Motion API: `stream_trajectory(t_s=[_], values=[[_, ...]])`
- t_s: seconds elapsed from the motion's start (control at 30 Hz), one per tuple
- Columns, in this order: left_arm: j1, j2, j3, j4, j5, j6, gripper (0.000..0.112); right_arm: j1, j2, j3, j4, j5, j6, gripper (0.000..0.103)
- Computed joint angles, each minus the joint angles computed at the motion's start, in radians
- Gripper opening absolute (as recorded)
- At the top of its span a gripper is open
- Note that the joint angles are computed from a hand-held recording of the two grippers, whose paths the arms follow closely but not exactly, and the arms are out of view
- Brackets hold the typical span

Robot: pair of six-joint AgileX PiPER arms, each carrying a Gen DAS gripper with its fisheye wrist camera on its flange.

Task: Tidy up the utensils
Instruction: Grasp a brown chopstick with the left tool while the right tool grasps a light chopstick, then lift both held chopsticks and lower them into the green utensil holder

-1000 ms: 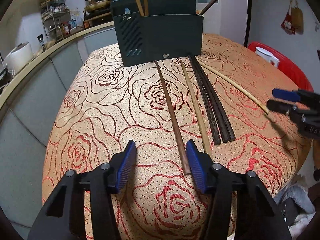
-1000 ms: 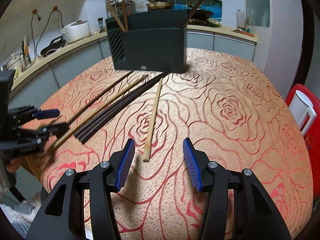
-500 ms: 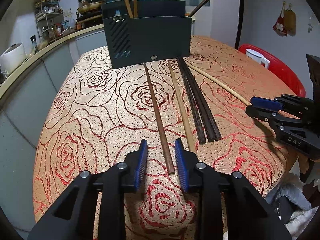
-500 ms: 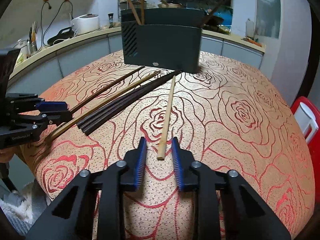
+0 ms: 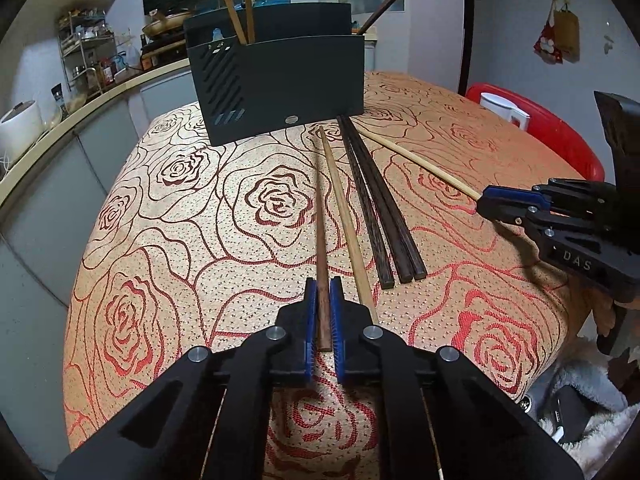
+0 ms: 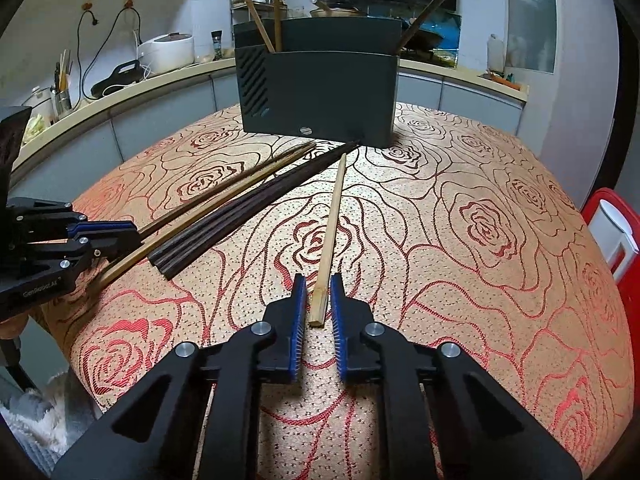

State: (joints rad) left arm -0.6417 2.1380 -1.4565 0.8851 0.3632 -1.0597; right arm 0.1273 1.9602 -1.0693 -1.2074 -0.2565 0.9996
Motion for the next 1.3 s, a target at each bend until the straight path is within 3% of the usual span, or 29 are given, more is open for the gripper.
stream_trajectory(t_s=[0.37,0.6,0.7,0.83,0.97,1.3], values=[[0.008,-0.023,0.02,-0.009,-0.014,-0.001,0.007,-0.011,-0.01,-0.018,-0.223,0.017,0.24,0.009],[0.029,-0.087,0.071,0.074,-0.051,-0.109,0.006,-0.043,-0.048,-0.008,-0.234,-0.015,0.274,0.008],[0.03,-0.13,0.104,0.197,-0.057,-0.246,0.006,-0.076,-0.075,-0.008,-0.263,-0.064,0.322,0.008],[0.026,-0.193,0.161,0.462,-0.059,-0.519,0.006,-0.121,-0.106,-0.017,-0.327,-0.136,0.418,0.008],[0.028,-0.229,0.178,0.554,-0.051,-0.611,0.006,-0.146,-0.142,-0.014,-0.329,-0.175,0.438,0.008],[0.03,-0.264,0.106,0.471,-0.018,-0.474,0.006,-0.187,-0.187,-0.037,-0.34,-0.237,0.477,0.008]])
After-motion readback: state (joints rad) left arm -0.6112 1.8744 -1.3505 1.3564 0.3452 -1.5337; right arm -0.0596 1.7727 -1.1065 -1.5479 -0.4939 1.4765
